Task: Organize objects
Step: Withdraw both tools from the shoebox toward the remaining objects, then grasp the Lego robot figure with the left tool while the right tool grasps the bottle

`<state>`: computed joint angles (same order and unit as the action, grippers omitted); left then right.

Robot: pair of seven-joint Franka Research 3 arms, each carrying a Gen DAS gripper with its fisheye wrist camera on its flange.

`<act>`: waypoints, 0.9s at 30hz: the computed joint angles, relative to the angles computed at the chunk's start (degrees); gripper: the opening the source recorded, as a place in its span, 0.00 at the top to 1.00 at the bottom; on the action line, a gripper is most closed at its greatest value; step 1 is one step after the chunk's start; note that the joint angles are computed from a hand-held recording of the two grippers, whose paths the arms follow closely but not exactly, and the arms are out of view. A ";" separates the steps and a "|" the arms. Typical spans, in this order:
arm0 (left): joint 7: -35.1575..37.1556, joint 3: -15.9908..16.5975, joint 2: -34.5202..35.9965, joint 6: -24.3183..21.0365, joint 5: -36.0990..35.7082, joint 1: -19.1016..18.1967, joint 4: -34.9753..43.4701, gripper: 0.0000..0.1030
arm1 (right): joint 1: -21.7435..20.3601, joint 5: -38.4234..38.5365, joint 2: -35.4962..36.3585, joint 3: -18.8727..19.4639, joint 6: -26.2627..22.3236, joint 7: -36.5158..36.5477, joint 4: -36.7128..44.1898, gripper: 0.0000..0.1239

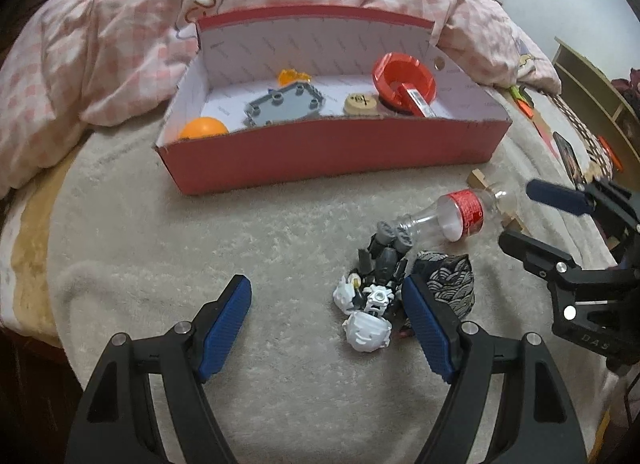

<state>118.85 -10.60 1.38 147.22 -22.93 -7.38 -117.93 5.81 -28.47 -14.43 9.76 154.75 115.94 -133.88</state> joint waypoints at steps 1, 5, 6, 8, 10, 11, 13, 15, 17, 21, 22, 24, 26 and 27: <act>0.14 -0.02 0.18 -0.18 -0.06 0.01 0.10 0.24 | 0.16 -0.75 0.73 0.12 -0.47 -1.54 0.80 0.56; 1.23 -0.30 0.87 -0.38 -0.47 0.07 0.48 0.23 | 1.46 -2.65 3.69 -0.43 -1.71 -6.23 3.55 0.56; 1.50 -0.37 1.01 -0.31 -0.65 0.10 0.59 0.23 | 2.13 -1.89 4.54 -0.99 -1.53 -8.17 4.20 0.56; 2.11 -0.49 1.32 -0.30 -1.29 0.21 0.86 0.23 | 2.91 -1.52 5.94 -1.65 -1.57 -10.17 5.35 0.56; 2.32 -0.58 1.49 -0.25 -1.76 0.34 1.05 0.23 | 3.95 0.32 7.52 -2.59 -1.80 -13.51 6.60 0.56; 2.44 -0.61 1.54 -0.33 -2.02 0.42 1.12 0.23 | 4.39 1.39 8.17 -2.99 -2.16 -14.69 7.15 0.58; 2.70 -0.66 1.40 -0.24 -2.20 0.51 0.96 0.23 | 5.22 4.90 8.93 -3.94 -1.67 -16.73 7.53 0.64; 2.80 -0.67 1.38 -0.15 -2.23 0.54 0.92 0.23 | 5.76 8.91 8.78 -4.72 -0.38 -18.37 7.09 0.74; 2.73 -0.65 1.34 -0.23 -2.27 0.57 0.94 0.23 | 5.65 9.54 8.29 -4.72 0.06 -17.72 6.50 0.75; 2.65 -0.56 1.05 -0.03 -2.63 0.64 0.76 0.23 | 5.36 11.32 6.24 -4.47 0.14 -16.78 4.44 0.76; 2.44 -0.51 0.88 0.41 -2.56 0.63 0.59 0.23 | 5.32 12.20 5.49 -4.43 -0.30 -16.72 3.87 0.76; 1.83 -0.41 0.48 1.18 -1.87 0.53 0.15 0.23 | 5.12 14.03 4.07 -4.22 -1.90 -16.18 3.01 0.76; 1.42 -0.32 0.14 2.21 -0.50 0.36 -0.42 0.23 | 5.21 16.89 2.81 -4.38 -3.68 -16.54 2.34 0.76; 1.15 -0.31 0.06 2.56 0.20 0.24 -0.62 0.23 | 5.46 18.84 2.24 -4.62 -4.50 -17.42 1.99 0.76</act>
